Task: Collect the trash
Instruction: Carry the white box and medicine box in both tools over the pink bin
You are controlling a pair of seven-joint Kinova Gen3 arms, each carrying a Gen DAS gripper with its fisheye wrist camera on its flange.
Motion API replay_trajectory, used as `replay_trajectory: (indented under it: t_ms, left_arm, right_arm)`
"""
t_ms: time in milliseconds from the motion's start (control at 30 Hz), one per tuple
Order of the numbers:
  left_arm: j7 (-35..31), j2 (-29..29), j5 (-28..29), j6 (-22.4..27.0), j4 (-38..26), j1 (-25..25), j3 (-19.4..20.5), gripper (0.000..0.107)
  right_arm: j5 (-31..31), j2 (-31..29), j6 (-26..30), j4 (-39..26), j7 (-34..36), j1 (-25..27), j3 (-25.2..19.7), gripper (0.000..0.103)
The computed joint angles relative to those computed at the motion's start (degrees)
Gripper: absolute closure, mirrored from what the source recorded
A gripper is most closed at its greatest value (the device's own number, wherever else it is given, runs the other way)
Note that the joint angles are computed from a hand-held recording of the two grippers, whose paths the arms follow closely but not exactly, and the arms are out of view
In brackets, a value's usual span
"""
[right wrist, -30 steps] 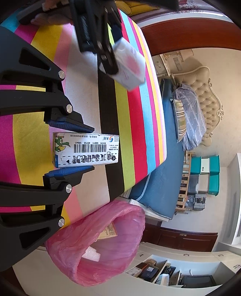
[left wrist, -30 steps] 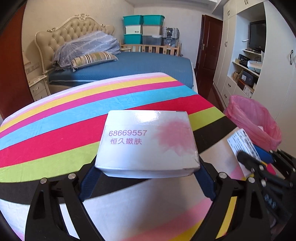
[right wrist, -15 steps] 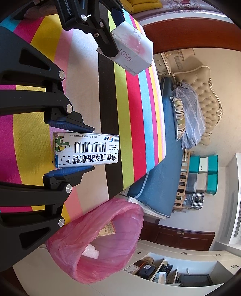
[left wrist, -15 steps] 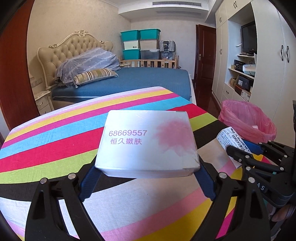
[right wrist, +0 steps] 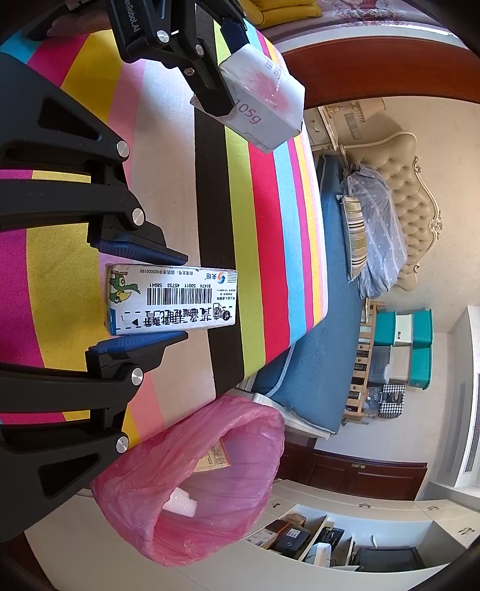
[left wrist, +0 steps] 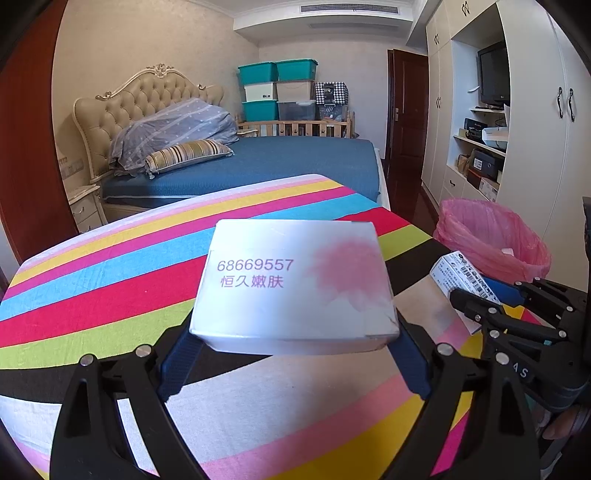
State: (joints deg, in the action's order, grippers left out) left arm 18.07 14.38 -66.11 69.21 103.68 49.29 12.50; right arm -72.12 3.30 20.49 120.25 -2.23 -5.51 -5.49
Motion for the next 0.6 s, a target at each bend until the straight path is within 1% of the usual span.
replay_trajectory:
  t_ms: [200, 300, 367, 433, 533, 600]
  left_arm:
    - [-0.69, 0.58, -0.51, 1.41, -0.62, 0.56, 0.13, 0.019]
    - [-1.55, 0.90, -0.56, 1.99, -1.06, 0.91, 0.07, 0.019]
    - [-1.80, 0.91, -0.48, 2.05, -1.10, 1.01, 0.00, 0.019]
    - [-2.08, 0.53, -0.10, 0.98, -0.94, 0.67, 0.01, 0.019]
    - [-2.08, 0.10, 0.42, -0.42, -0.84, 0.28, 0.05, 0.019]
    - [-2.06, -0.03, 0.51, -1.39, -0.76, 0.14, 0.13, 0.019]
  right_arm:
    - [-1.80, -0.05, 0.76, 0.08, 1.70, 0.29, 0.26, 0.070]
    - [-5.77, -0.15, 2.34, 0.60, 5.57, 1.13, 0.80, 0.070]
    - [-8.38, 0.08, 4.81, 0.78, 8.16, 1.96, 1.65, 0.070]
    - [-10.25, 0.27, 7.15, 0.97, 10.09, 2.83, 2.55, 0.070]
    - [-10.20, 0.12, 9.75, 1.03, 10.49, 3.73, 3.57, 0.070]
    - [-10.93, -0.28, 10.49, 1.43, 11.88, 4.28, 4.07, 0.070]
